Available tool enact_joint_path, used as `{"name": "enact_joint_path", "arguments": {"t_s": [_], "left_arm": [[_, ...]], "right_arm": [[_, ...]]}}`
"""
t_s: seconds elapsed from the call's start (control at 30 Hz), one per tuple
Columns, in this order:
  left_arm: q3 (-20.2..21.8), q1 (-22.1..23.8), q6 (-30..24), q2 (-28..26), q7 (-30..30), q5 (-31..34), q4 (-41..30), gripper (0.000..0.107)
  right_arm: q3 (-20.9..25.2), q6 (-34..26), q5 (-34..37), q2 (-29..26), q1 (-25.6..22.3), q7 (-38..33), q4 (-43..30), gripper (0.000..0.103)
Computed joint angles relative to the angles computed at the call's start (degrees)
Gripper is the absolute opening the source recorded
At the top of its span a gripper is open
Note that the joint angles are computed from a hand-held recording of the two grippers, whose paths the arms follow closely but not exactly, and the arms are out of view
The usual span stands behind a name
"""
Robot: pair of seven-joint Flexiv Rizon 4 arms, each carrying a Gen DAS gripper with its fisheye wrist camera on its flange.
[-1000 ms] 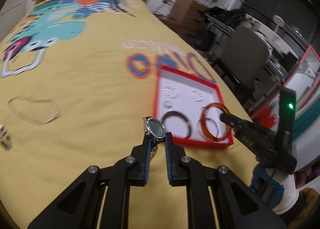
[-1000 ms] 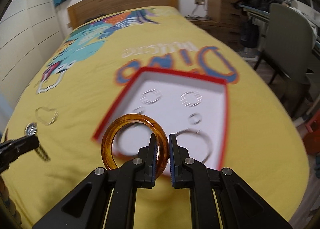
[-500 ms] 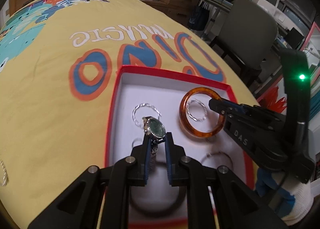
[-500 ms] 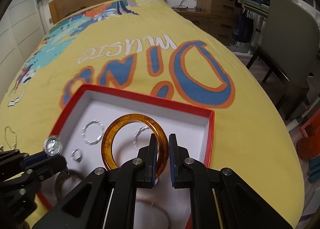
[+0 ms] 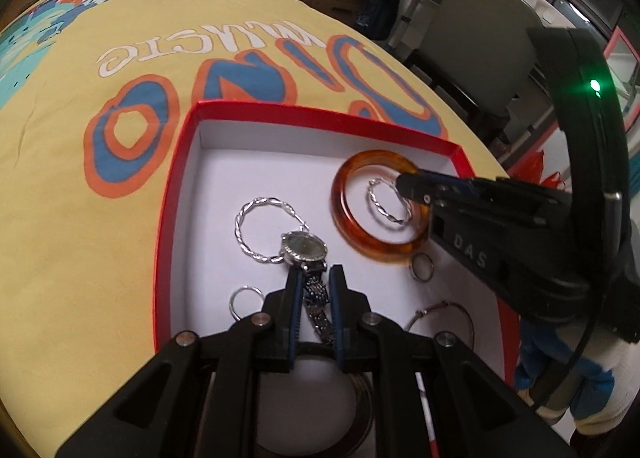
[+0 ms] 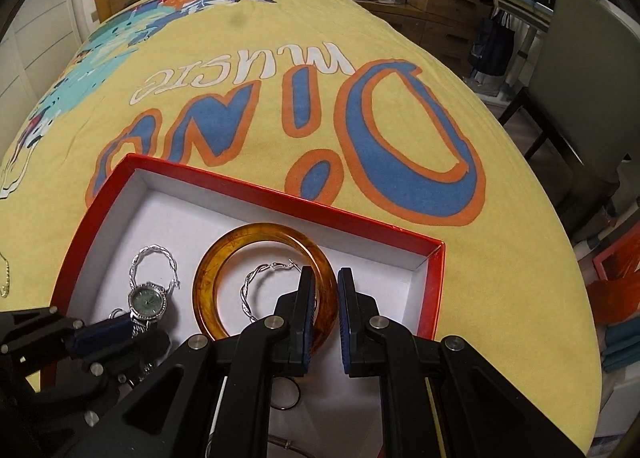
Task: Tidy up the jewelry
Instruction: 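Open both grippers to release the watch and bangle in the box, then withdraw both grippers from the box back over the remaining jewelry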
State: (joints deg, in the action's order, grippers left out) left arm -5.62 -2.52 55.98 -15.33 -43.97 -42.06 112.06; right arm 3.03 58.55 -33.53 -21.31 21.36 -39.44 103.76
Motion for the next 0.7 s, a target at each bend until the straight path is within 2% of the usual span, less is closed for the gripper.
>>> {"name": "enact_joint_path", "arguments": {"t_s": [0.1, 0.2, 0.37, 0.6, 0.7], "left_arm": [[0.41, 0.04, -0.64, -0.04, -1.09, 1.08, -0.46, 0.014], [0.60, 0.17, -0.79, 0.32, -1.57, 1.35, -0.39, 0.014], [0.88, 0.30, -1.37, 1.87, -1.55, 1.17, -0.03, 0.016], [2.55, -0.51, 1.28, 8.51, 1.10, -1.85, 5.29, 0.017], [4.12, -1.03, 2.58, 11.96, 1.64, -2.32, 8.25, 0.017]], "right_arm": [[-0.10, -0.75, -0.37, 0.20, 0.31, 0.41, 0.00, 0.014], [0.05, -0.82, -0.40, 0.54, 0.30, 0.60, 0.14, 0.027], [0.01, 0.43, -1.45, 2.43, 0.12, 2.49, 1.96, 0.030], [1.12, 2.44, -4.41, 8.30, -0.37, 7.39, 6.58, 0.034], [2.37, 2.27, -5.71, 11.05, -0.45, 9.45, 8.58, 0.039]]}}
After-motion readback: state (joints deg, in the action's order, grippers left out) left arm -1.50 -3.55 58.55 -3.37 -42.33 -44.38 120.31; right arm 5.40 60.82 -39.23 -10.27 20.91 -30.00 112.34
